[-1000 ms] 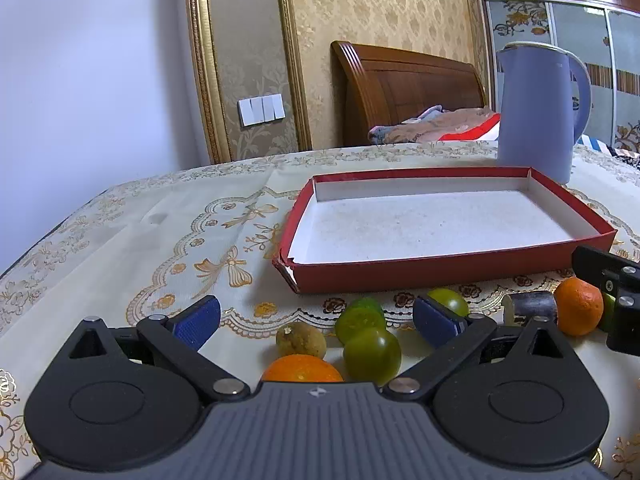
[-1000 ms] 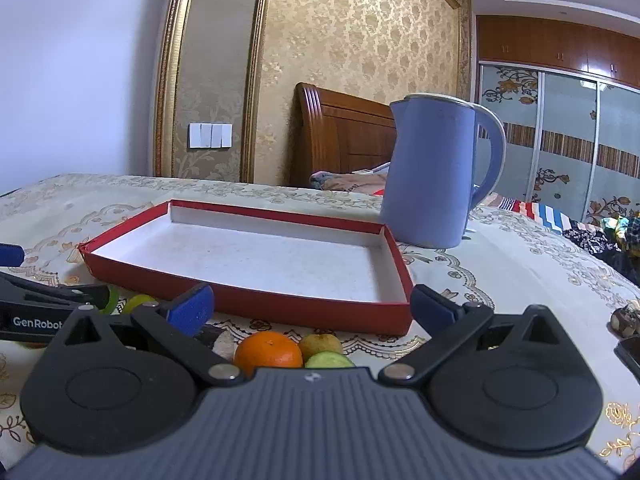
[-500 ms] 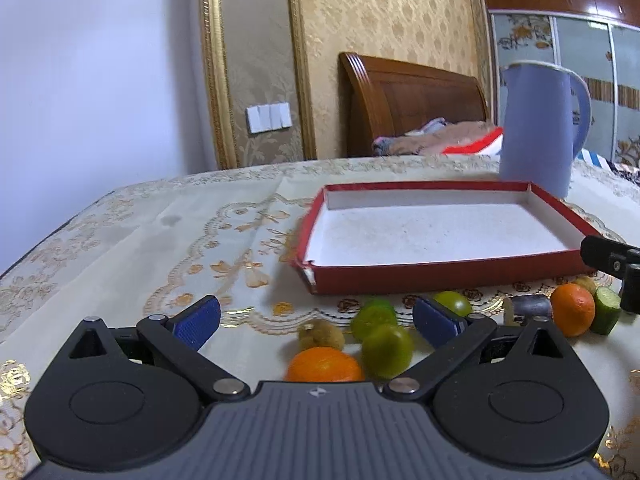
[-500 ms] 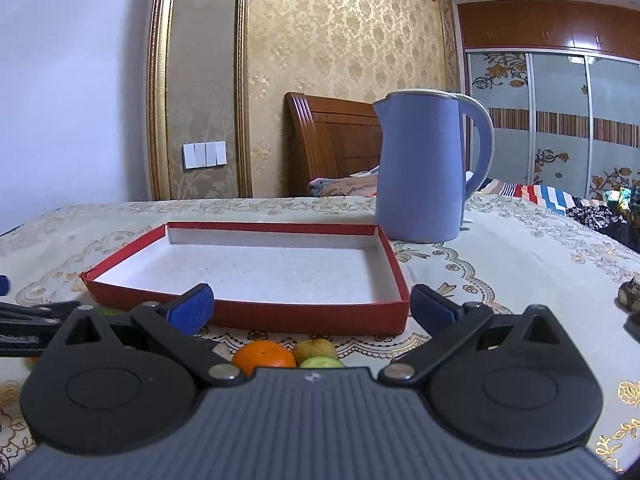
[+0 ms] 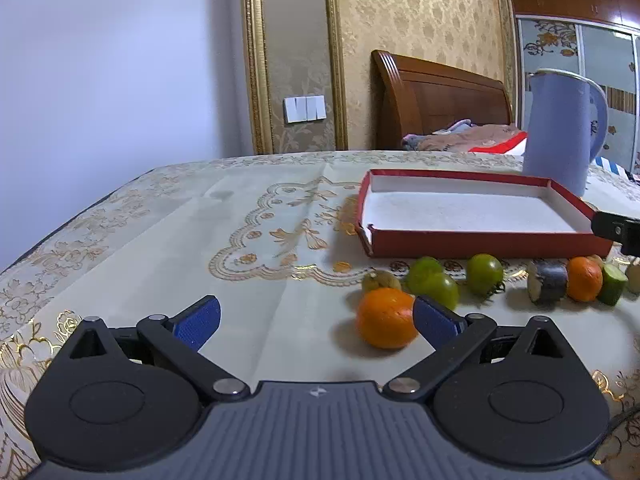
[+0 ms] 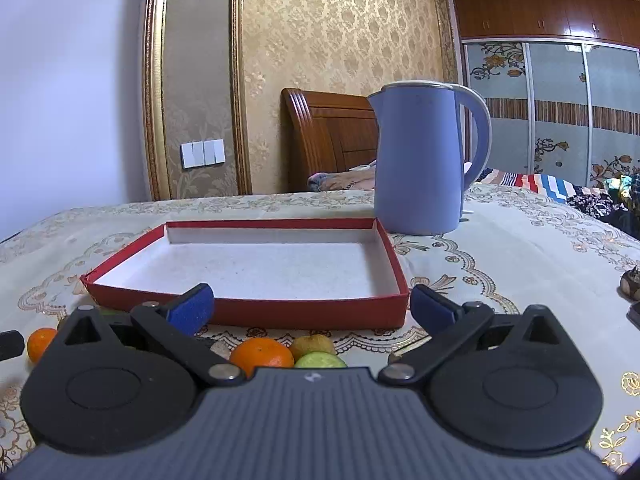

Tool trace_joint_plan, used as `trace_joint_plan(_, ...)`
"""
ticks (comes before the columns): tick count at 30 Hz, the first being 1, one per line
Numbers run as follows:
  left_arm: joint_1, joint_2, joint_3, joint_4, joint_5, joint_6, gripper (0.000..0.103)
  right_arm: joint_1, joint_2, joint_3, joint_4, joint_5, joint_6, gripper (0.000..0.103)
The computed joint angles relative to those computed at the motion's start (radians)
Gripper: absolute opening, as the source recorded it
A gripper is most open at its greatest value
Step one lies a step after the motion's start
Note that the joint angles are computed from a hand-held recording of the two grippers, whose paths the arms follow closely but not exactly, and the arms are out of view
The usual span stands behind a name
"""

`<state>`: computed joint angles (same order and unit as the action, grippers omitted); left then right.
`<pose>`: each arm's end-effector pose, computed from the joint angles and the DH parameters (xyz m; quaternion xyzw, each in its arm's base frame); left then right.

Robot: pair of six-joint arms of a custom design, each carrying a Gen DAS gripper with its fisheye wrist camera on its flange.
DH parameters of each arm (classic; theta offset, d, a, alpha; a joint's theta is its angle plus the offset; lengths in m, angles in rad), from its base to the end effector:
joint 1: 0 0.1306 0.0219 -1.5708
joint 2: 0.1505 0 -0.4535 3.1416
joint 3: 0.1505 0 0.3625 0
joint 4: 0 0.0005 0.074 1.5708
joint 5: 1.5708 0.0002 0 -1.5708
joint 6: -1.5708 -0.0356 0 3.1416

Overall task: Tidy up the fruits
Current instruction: 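Lower the left tool around the orange and close its fingers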

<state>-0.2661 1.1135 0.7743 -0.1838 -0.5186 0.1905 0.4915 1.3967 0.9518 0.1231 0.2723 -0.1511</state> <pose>0.3109 -0.0670 0.3897 -0.0965 0.8412 0.1068 0.5212 0.3936 0.1993 0.3935 -0.0579 0.8056 0.0785 0.5844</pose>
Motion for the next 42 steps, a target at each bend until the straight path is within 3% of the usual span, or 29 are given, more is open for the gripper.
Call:
trace_joint_plan(14,-0.004,0.066,0.049,-0.036,0.033,-0.021,0.103,-0.007,0.007,0.012,-0.034,0.000,-0.028,0.103)
trace_joint_plan(29,0.019,0.118,0.106,-0.151,0.084,0.022,0.103,-0.008,0.008,0.014,-0.038,0.003,-0.031,0.103)
trace_joint_plan(42,0.015,0.132,0.123,-0.154,0.085,0.002,0.103,-0.009,0.007,0.011,-0.036,0.002,-0.030,0.103)
